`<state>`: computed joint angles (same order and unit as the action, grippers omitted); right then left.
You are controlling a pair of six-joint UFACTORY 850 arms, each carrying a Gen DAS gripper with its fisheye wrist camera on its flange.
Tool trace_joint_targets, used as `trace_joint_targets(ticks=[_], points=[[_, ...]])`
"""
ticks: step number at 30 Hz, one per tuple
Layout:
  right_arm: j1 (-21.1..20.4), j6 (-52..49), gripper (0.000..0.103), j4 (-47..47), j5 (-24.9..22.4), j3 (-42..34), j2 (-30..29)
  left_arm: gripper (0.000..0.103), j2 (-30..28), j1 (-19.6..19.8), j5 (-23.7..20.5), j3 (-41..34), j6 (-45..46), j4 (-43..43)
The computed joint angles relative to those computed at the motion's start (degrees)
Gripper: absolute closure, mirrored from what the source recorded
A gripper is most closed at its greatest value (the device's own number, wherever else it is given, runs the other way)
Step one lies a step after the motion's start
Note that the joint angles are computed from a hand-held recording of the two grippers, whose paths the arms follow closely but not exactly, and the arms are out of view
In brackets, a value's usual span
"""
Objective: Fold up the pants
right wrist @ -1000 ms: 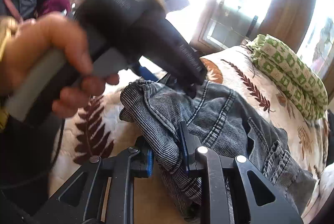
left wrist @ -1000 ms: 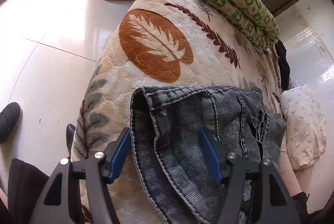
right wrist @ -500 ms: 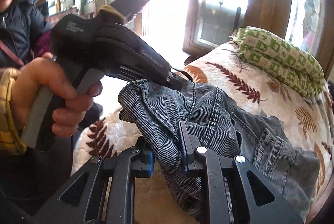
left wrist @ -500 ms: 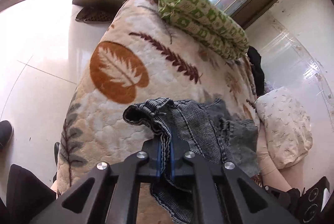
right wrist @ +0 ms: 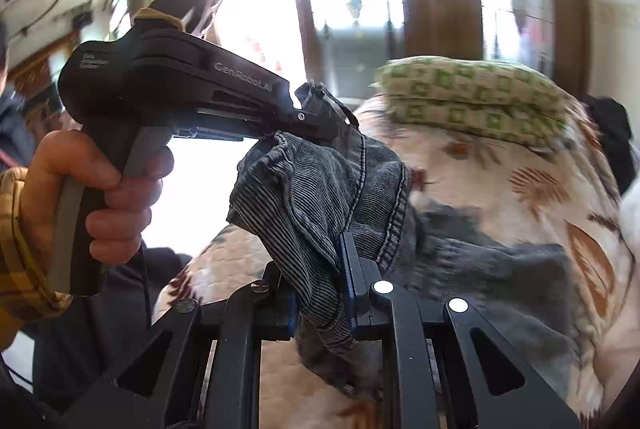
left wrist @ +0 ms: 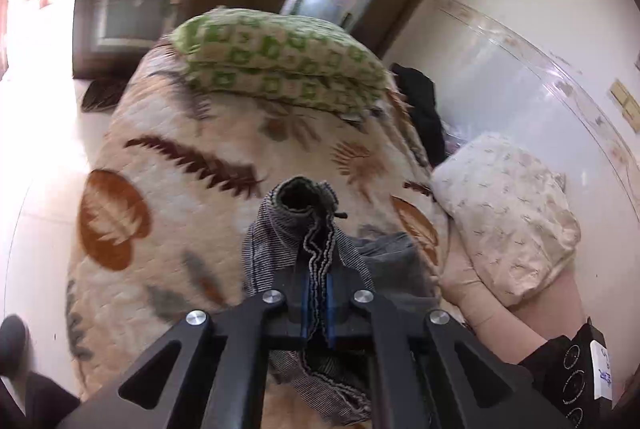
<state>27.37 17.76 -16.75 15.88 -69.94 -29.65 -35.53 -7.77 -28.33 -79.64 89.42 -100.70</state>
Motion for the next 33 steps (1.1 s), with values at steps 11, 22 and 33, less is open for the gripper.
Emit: trace_joint_targets(ticks=[11,22,33], points=[[-6.96,-5.82,0.091,14.04,3.03,9.17,4.76,0.096,-11.77,-12.4,1.89,-19.25,-24.86,28.86],[-13.27,19.45,0.09,1.84,-1.08,7.28,-1.04,0.096,-27.97,-17.93,-1.79,-41.37,-54.81,58.26],[-15.88,39.14,0.06,-11.02,-2.69,7.15,-1.69,0.081,-25.85,-16.28,-5.17,-39.11,-49.44,49.46]])
